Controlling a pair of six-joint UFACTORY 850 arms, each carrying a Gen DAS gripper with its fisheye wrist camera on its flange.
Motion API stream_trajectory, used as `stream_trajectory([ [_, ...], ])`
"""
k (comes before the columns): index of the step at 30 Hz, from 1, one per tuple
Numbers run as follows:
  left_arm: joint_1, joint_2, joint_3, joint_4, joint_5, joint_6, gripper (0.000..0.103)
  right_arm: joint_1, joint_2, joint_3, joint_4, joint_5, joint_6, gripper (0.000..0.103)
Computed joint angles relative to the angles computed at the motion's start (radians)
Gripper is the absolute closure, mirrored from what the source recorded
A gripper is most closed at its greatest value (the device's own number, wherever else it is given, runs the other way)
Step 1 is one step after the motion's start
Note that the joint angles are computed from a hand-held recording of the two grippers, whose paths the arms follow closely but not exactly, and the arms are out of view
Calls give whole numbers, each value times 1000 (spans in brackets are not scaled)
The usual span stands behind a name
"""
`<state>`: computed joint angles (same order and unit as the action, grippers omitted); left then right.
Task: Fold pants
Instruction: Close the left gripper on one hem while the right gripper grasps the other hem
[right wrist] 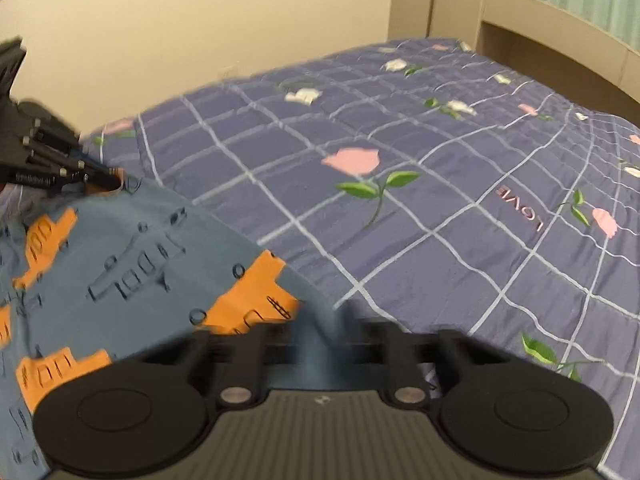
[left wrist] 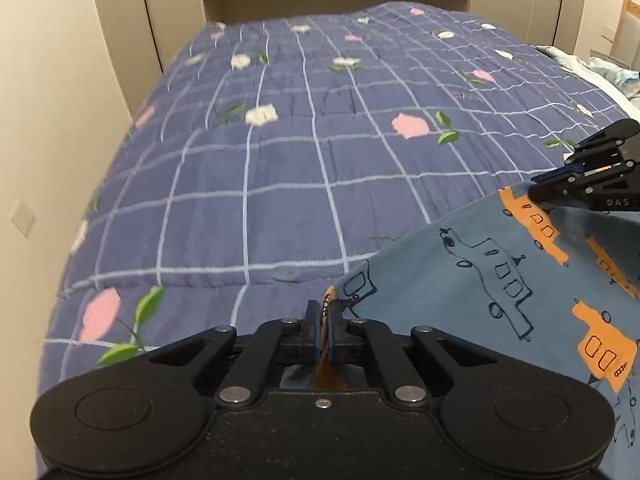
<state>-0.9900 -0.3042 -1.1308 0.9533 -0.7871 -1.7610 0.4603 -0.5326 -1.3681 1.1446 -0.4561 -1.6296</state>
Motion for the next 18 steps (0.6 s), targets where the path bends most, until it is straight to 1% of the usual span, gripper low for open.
stream_trajectory([
  [3, -36, 0, -19, 32, -63, 4, 103, 6, 76, 92, 176, 41, -212, 100],
  [7, -94, 23, -24, 79, -149, -53, 103, -7, 198, 221, 415, 39, -432, 100],
  [13, -220, 59, -29, 145, -281, -106, 103, -33, 426, 443, 634, -23, -710, 100],
  [16, -292, 54, -48, 153, -340, -103, 103, -34, 558, 567, 717, -29, -851, 100],
  [18, -345, 45, -58, 162, -375, -110, 103, -33, 636, 639, 731, -31, -882, 101],
])
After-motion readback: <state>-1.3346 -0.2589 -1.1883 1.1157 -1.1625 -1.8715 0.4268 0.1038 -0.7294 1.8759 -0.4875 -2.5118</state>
